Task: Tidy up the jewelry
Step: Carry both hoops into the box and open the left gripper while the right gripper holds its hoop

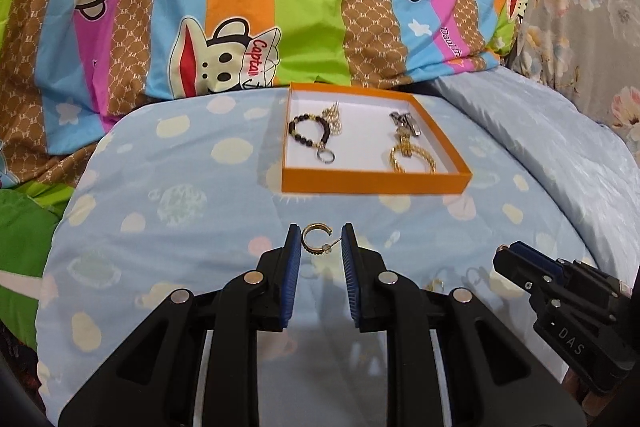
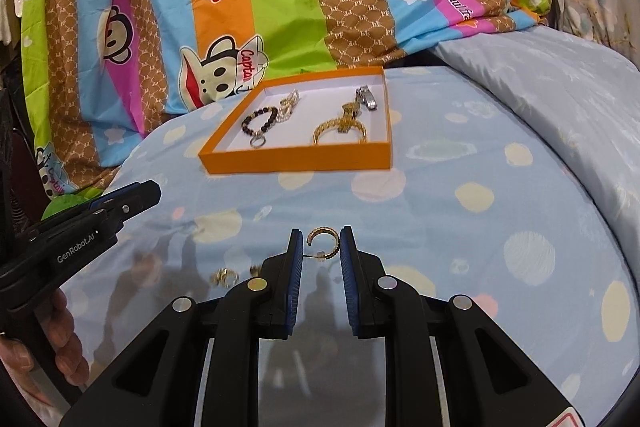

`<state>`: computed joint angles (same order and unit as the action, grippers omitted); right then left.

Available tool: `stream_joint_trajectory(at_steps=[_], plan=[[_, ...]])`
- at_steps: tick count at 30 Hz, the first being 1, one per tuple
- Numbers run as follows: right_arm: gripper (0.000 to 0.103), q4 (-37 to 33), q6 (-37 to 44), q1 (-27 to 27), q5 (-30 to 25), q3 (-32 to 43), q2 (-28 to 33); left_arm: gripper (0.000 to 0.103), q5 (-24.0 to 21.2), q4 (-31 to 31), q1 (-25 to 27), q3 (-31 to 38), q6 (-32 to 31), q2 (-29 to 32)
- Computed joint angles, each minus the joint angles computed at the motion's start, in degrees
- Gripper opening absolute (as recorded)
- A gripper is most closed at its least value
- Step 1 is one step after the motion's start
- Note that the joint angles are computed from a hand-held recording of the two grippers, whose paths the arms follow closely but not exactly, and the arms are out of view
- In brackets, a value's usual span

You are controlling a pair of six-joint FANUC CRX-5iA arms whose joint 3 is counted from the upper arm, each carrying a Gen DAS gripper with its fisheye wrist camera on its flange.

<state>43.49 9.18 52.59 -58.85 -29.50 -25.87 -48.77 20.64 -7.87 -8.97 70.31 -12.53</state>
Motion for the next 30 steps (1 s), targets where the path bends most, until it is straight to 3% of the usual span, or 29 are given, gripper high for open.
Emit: stream_joint_trajectory(at_steps=[17,30], plan=[[0.018,-2.1,12.1,-14.3,9.4,9.9,10.6,0.020,4.1,-3.8,-3.5,12.7,5.2,12.3],[0.018,-7.3,18.6,-21.9,13.6,18.0,20.3,0.020,3.4,-7.7,-5.9,20.0,8.8,20.7]])
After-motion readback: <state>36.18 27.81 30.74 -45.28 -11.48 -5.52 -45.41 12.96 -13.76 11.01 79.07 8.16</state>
